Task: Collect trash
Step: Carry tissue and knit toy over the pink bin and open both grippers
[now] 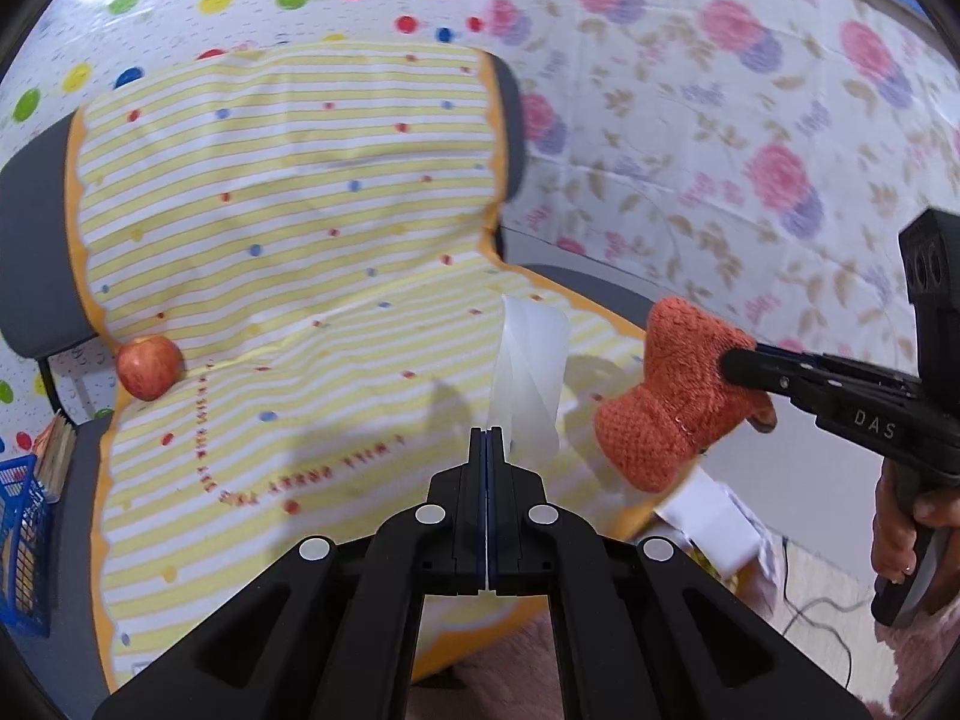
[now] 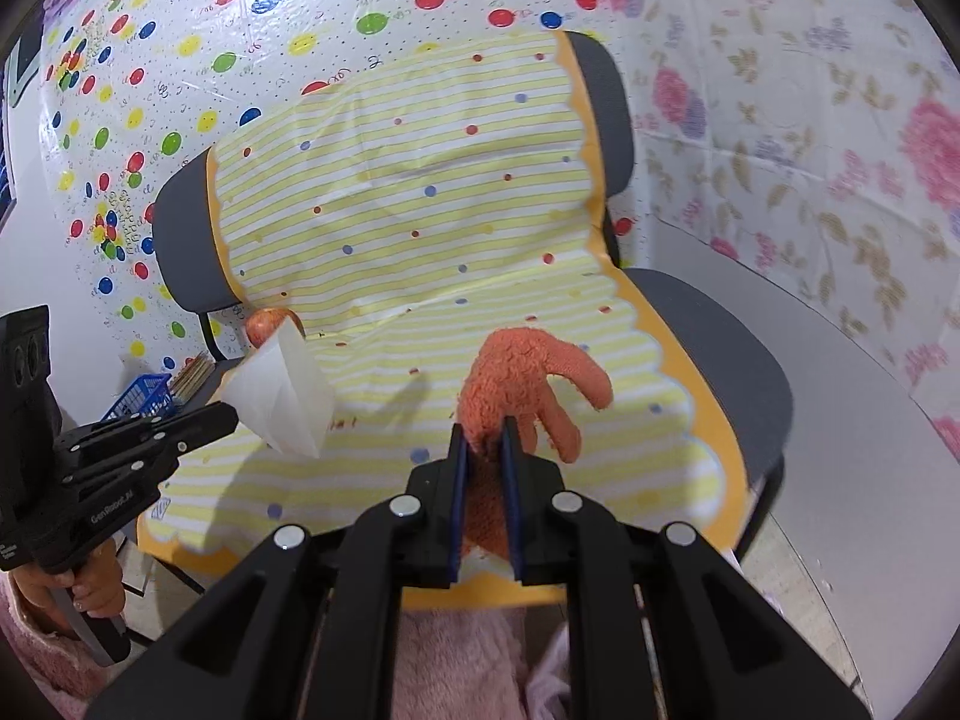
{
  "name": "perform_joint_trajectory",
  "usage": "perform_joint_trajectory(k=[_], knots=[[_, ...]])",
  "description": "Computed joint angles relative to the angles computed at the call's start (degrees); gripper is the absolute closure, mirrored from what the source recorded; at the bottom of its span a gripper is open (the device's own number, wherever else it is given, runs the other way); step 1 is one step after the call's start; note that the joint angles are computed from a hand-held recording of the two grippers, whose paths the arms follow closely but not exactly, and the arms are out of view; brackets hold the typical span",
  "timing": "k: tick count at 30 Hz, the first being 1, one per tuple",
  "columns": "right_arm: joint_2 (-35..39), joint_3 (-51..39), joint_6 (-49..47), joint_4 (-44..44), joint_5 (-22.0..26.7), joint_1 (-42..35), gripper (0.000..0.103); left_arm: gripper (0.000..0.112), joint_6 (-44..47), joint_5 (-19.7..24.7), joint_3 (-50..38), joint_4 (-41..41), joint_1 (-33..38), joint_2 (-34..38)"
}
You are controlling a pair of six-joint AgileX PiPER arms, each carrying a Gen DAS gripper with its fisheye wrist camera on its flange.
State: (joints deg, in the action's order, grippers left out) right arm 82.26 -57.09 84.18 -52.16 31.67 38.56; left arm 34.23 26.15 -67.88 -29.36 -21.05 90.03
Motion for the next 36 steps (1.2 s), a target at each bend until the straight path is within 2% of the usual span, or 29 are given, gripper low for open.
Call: perform_joint_trajectory(k=[5, 11, 17, 21, 23, 26, 29, 33, 35, 36], knots=[[-5.05, 3.66, 4.53, -2.49, 8.45, 6.78, 0.092, 0.112, -3.97, -1.27, 2.93, 4.11, -5.24, -2.51], [-10.74, 7.08, 9.94, -3.04, 22.35, 15.89, 0.092, 0.112, 1.7, 0.19, 4.12, -1.51, -9.46, -3.31], [-15.93, 12.11, 18.45, -1.83, 34.27, 25.01, 0.092, 0.112, 6.58, 2.81, 3.96, -6.14, -13.05, -2.12], [-17.74, 15.25, 23.42, 0.22, 38.08, 28.8, 0.092, 0.112, 8.35, 4.92, 3.29, -6.94, -15.53, -0.01], [-18.46, 16.91, 25.22, 1.34, 38.03, 29.24, 0.092, 0.112, 8.19, 6.17, 2.41, -7.08, -16.55, 1.61], [-19.33, 19.76, 26.99, 3.01, 35.28, 27.73, 0.092, 0.112, 7.77, 9.16, 0.08, -7.64, -17.04, 5.08], [-19.46, 21.12, 25.93, 3.79, 32.43, 25.47, 0.092, 0.112, 5.92, 10.27, -1.91, -6.45, -17.81, 8.04], [-19.87, 23.86, 24.02, 4.09, 25.4, 19.55, 0.09, 0.111, 3.11, 10.91, -4.89, -3.91, -19.17, 11.23], [-19.39, 25.31, 23.86, 3.64, 21.31, 16.09, 0.085, 0.108, 0.9, 11.55, -6.94, -2.1, -19.95, 13.19], [-19.31, 25.76, 23.87, 3.41, 20.23, 15.02, 0.077, 0.1, -0.3, 11.73, -7.96, -0.92, -20.45, 14.19]])
